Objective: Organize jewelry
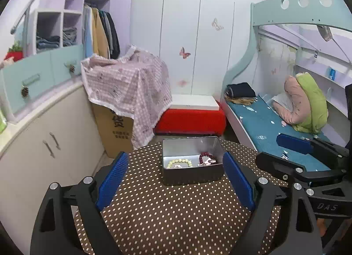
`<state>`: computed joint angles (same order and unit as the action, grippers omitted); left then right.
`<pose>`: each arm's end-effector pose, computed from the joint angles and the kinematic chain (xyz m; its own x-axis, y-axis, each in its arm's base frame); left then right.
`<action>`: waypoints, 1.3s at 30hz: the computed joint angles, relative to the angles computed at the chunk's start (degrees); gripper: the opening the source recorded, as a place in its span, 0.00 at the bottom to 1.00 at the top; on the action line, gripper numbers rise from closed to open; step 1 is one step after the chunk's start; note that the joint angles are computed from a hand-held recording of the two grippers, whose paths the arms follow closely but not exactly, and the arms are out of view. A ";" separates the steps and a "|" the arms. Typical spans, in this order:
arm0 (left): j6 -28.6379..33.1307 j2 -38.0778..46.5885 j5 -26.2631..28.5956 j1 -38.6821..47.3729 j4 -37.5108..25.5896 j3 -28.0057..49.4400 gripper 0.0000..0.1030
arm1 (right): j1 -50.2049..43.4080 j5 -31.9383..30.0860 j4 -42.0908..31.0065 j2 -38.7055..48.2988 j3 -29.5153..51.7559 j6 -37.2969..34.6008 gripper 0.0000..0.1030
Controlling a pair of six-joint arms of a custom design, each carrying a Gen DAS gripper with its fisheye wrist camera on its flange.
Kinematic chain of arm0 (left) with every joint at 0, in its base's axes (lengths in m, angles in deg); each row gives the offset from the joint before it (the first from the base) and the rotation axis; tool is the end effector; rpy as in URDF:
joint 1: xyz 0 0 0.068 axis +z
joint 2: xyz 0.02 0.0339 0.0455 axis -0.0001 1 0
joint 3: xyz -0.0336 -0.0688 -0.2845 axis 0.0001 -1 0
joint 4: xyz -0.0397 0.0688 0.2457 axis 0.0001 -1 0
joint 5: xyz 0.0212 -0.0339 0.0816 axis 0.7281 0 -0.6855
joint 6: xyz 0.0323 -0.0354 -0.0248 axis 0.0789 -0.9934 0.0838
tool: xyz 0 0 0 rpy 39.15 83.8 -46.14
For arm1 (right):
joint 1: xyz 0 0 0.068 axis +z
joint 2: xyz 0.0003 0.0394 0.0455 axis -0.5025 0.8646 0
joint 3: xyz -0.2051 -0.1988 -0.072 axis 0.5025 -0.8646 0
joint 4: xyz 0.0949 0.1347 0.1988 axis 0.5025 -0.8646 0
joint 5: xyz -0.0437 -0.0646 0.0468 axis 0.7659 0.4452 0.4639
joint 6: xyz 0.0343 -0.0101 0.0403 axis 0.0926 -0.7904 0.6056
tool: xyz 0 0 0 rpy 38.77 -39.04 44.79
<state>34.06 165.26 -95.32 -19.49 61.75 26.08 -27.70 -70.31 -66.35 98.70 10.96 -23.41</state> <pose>0.2516 -0.0812 0.1816 -0.4997 0.0224 -0.8659 0.0854 0.9961 -0.0235 0.2803 0.0262 0.1933 -0.5473 -0.1313 -0.8266 -0.4262 0.8937 0.1402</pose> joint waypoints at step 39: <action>-7.22 -35.31 -51.22 -44.95 -20.76 -4.51 0.83 | -11.85 -1.52 -32.63 -58.53 -4.10 -0.12 0.83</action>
